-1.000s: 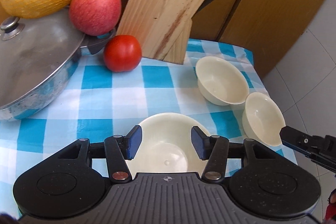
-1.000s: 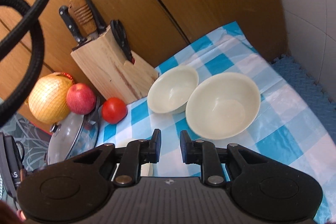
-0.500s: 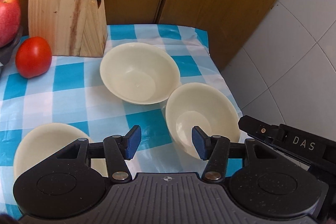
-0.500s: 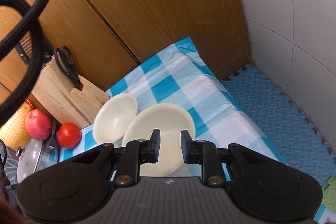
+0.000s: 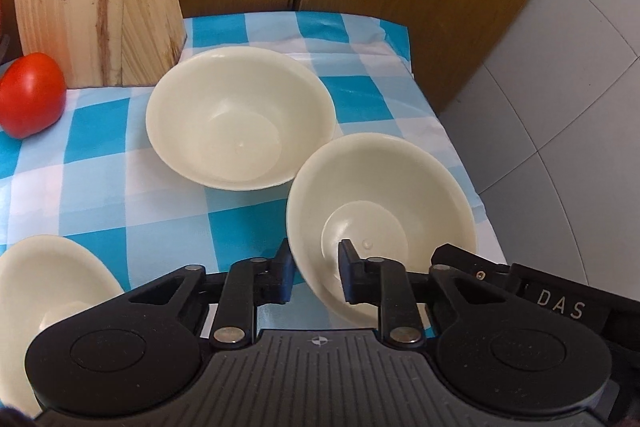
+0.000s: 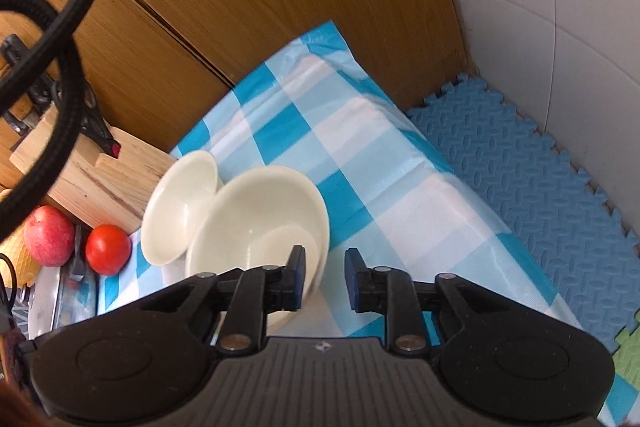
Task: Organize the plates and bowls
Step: 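Carry the cream bowl with the left gripper toward another cream bowl, then lower the cream bowl into the other cream bowl and open the left gripper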
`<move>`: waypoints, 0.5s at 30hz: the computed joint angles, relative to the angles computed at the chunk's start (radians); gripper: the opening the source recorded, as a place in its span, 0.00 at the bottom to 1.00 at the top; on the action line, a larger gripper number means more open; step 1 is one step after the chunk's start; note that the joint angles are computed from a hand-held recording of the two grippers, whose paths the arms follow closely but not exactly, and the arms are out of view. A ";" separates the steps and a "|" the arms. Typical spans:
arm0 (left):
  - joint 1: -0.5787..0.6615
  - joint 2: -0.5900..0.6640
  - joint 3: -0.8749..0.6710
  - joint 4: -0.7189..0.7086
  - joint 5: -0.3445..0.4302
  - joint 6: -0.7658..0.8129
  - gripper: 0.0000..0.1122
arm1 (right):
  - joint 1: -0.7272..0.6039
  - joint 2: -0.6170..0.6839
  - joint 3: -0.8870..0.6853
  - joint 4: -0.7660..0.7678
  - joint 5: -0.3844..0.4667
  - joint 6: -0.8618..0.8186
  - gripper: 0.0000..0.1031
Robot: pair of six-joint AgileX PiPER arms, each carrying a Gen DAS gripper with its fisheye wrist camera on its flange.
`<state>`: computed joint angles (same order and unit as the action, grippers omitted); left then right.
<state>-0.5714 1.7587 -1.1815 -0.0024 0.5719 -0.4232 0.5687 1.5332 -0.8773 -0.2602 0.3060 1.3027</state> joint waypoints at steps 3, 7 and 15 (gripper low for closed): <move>-0.014 -0.008 0.009 0.043 0.000 -0.024 0.21 | 0.025 -0.017 -0.018 -0.060 0.038 0.030 0.10; -0.013 -0.042 0.025 0.058 -0.006 -0.031 0.21 | 0.052 -0.038 -0.018 -0.143 0.048 0.118 0.10; 0.003 -0.154 0.068 0.101 0.010 -0.056 0.24 | 0.114 -0.067 -0.050 -0.232 0.064 0.203 0.10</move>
<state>-0.5689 1.6050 -1.1139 0.0985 0.5818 -0.4796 0.6823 1.4662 -0.9270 -0.4925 0.3696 1.5059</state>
